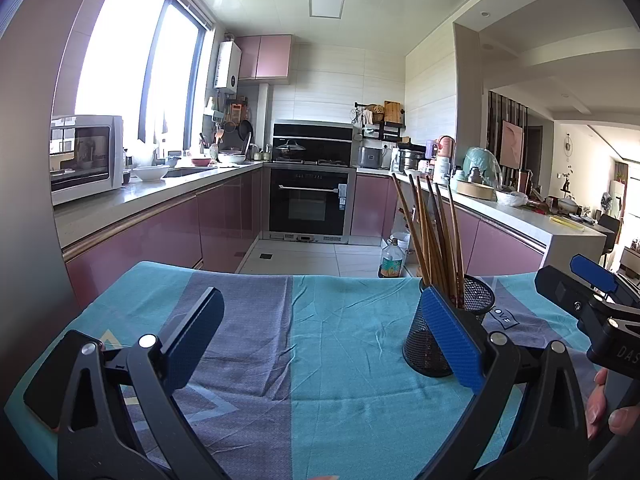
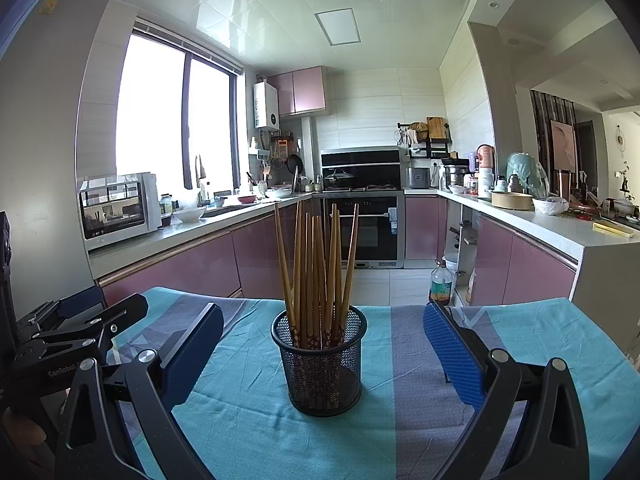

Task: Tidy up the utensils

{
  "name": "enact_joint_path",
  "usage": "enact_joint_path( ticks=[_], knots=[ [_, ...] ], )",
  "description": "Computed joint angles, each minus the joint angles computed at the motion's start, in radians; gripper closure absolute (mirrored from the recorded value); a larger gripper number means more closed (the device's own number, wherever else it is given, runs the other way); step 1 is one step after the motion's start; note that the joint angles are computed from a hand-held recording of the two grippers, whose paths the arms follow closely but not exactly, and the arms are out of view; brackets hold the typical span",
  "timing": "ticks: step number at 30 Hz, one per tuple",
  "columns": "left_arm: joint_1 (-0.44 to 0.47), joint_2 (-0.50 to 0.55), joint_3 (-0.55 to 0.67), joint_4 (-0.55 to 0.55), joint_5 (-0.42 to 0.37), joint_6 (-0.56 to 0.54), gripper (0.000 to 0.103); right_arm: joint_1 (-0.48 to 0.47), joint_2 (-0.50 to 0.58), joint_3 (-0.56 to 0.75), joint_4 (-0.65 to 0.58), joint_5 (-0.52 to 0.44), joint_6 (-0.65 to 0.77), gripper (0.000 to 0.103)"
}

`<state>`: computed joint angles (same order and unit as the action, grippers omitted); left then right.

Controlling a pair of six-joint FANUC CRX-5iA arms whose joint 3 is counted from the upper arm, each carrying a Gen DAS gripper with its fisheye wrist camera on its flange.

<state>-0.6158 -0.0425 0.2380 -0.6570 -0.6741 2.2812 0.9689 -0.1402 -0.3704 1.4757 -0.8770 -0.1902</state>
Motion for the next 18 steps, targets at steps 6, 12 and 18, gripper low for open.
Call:
enact_joint_path(
  ticks=[6, 12, 18],
  knots=[
    [0.01, -0.003, -0.005, 0.023, 0.006, -0.011, 0.006, 0.001, 0.002, 0.003, -0.002, -0.001, 0.003, 0.006],
    [0.02, -0.002, -0.003, 0.042, 0.002, -0.028, 0.006, -0.001, 0.001, 0.002, -0.002, -0.001, 0.0, 0.006],
    [0.02, -0.001, 0.0, 0.039, -0.005, -0.031, 0.006, -0.002, 0.002, 0.003, -0.004, -0.001, 0.001, 0.006]
  ],
)
